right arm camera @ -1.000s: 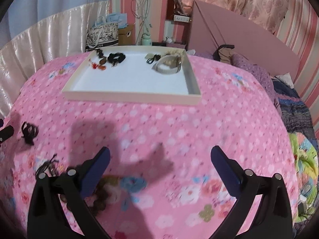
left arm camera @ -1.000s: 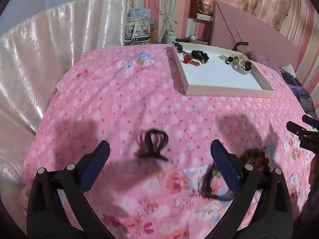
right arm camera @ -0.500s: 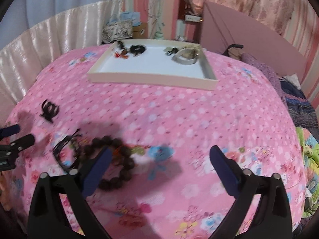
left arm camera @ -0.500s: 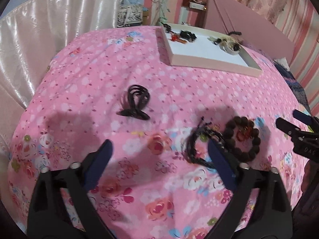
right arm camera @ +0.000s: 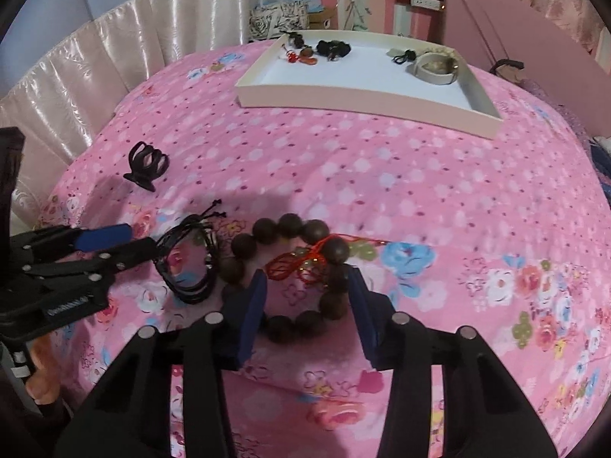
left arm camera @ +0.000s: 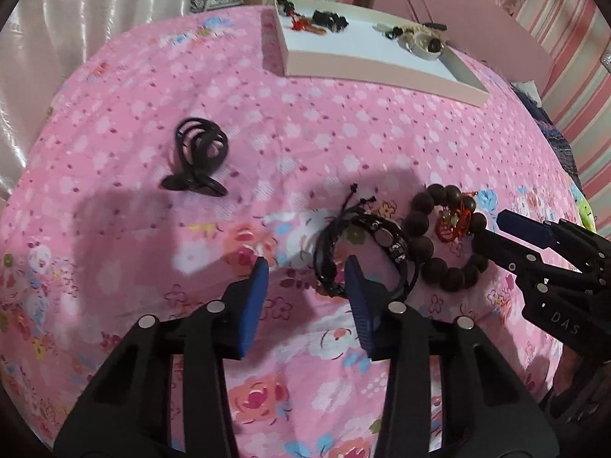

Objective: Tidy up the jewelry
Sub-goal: 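Close left gripper on the cord bracelet while right gripper closes on the red-string charm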

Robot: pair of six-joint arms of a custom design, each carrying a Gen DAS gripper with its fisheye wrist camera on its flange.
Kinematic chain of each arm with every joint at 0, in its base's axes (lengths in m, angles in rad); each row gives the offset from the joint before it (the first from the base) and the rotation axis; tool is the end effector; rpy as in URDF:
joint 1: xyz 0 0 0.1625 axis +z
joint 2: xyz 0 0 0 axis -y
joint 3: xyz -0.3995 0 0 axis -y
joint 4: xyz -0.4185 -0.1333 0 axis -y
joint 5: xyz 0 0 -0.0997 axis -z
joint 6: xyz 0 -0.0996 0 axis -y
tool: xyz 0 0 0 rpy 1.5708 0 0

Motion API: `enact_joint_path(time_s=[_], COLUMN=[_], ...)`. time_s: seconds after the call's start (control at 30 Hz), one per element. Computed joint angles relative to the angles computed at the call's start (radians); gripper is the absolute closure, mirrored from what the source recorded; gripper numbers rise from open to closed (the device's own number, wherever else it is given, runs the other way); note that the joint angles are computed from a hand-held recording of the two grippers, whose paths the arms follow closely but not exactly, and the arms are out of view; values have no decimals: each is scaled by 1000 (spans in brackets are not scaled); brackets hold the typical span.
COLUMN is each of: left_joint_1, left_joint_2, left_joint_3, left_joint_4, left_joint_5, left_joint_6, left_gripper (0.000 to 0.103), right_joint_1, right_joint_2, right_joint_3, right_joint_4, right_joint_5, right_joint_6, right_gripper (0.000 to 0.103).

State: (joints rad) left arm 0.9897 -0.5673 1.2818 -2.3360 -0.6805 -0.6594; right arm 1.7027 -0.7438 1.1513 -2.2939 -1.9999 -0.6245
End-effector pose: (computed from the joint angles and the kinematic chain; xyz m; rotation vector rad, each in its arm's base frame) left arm -0.2388 -0.7474 0.0454 -0.1205 2.3489 -0.7007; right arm 0.1964 -0.7821 0.2120 0.8894 -2.4863 0.2671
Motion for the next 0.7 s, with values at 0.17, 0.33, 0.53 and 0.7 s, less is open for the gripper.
enact_joint_path(time_s=[0.17, 0.33, 0.53, 0.7], left_joint_1=[4, 15, 20, 23], left_joint_2=[17, 40, 51, 47], left_joint_3=[-24, -61, -80, -74], left_joint_4=[20, 71, 88, 73], left_joint_5=[6, 2, 11, 10], left_joint_6=[-5, -19, -13, -7], left_gripper=[63, 63, 76, 82], right_joint_1=[-3, 0, -6, -6], right_joint_2=[11, 27, 47, 55], right_joint_3=[-20, -26, -43, -31], right_joint_4=[46, 39, 57, 9], right_joint_5=[26, 12, 6, -15], right_joint_6=[17, 12, 30, 12], right_gripper=[65, 67, 78, 88])
